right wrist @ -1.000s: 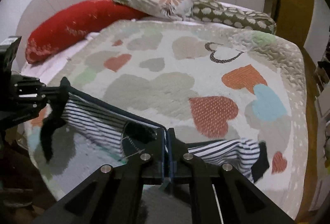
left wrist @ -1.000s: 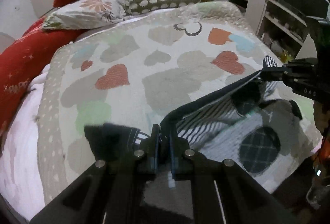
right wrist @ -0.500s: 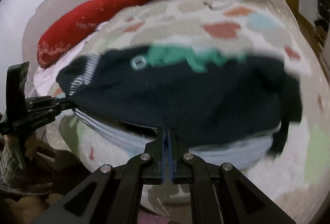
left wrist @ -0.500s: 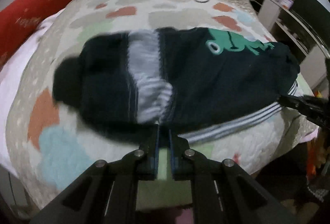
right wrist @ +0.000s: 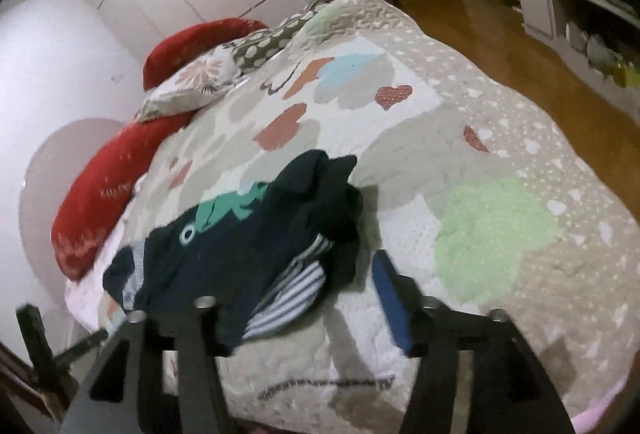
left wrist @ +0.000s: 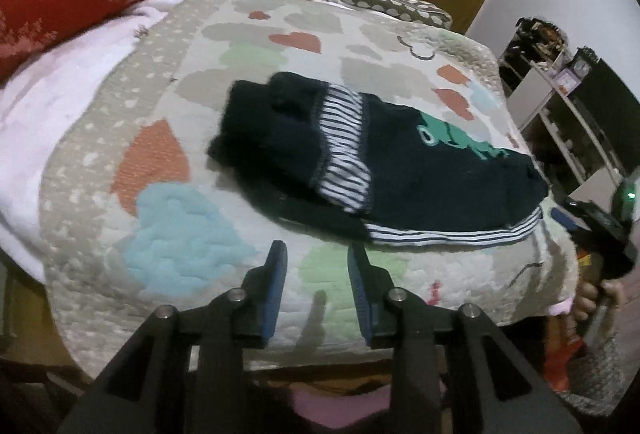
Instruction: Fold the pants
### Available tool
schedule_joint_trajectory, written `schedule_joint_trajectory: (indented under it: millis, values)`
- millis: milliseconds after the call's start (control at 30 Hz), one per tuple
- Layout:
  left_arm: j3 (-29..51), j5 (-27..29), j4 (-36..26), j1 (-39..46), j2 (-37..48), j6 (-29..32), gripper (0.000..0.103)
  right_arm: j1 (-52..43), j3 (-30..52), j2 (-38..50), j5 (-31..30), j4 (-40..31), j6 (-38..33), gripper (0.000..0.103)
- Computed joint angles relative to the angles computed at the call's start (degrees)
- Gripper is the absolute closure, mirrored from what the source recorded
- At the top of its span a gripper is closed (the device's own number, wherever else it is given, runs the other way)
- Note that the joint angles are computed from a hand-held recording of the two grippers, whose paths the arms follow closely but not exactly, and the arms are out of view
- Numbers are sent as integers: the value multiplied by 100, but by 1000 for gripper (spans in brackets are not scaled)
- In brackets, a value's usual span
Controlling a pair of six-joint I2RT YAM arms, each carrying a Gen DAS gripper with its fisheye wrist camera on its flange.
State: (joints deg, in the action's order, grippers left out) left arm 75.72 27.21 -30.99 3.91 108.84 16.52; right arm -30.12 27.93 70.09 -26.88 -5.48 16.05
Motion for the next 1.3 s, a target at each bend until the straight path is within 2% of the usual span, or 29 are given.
schedule_joint_trajectory:
  millis: [133, 167, 200, 233, 300, 367, 467, 533, 633, 733, 767, 833, 867, 900, 967, 1067, 1200, 1300]
  values:
    - [-100, -32, 168, -45, -64, -290, 73, 427, 419, 1056, 177, 474, 302, 37]
    - [-97, -41, 189, -17, -70, -327, 72, 513, 522, 1278, 184, 495, 347, 39]
    - [-88, -59, 211, 33, -73, -380, 72, 598, 645, 1544, 118, 502, 379, 68]
    - [-56, -85, 228, 94, -58, -448, 71, 625, 711, 1712, 50, 530, 405, 84]
    - [114, -113, 208, 235, 55, -644, 67, 496, 746, 1802, -208, 558, 453, 87]
    - [381, -64, 109, 368, 245, -853, 62, 305, 568, 1446, -271, 637, 511, 88]
    - [789, -31, -50, 428, 544, -1137, 55, -5, 464, 999, -220, 454, 473, 89]
    - [1061, -49, -157, 346, 751, -1263, 53, -65, 515, 937, -45, 298, 348, 89]
    - [1603, -37, -379, 99, 1158, -1291, 42, 53, 587, 1075, 135, 176, 183, 85]
    - [2355, -286, -654, -161, 1742, -1475, 41, 238, 516, 1106, 381, 297, 261, 84]
    - [2565, -476, -752, -233, 1899, -1505, 46, 235, 508, 1121, 356, 314, 293, 83]
    - [3095, -1112, -1105, -376, 2297, -1610, 68, 67, 453, 1132, 245, 354, 292, 77]
    - [3246, -1127, -1249, -368, 2426, -1707, 68, 1, 438, 1135, 229, 366, 306, 71]
    - [3150, -1068, -1187, -330, 2405, -1842, 68, -72, 417, 1138, 218, 390, 327, 64]
    - [2874, -1175, -1024, -346, 2226, -1846, 68, -352, 331, 1081, 116, 429, 366, 56]
    - [2477, -1085, -892, -296, 1883, -1832, 68, -876, 164, 794, -37, 400, 432, 55]
    - [1743, -777, -574, -68, 1150, -1896, 66, -1337, -40, -75, -111, 312, 499, 55]
    - [1133, -700, -191, 18, 562, -1990, 55, -1267, 28, -381, -560, 288, 544, 55]
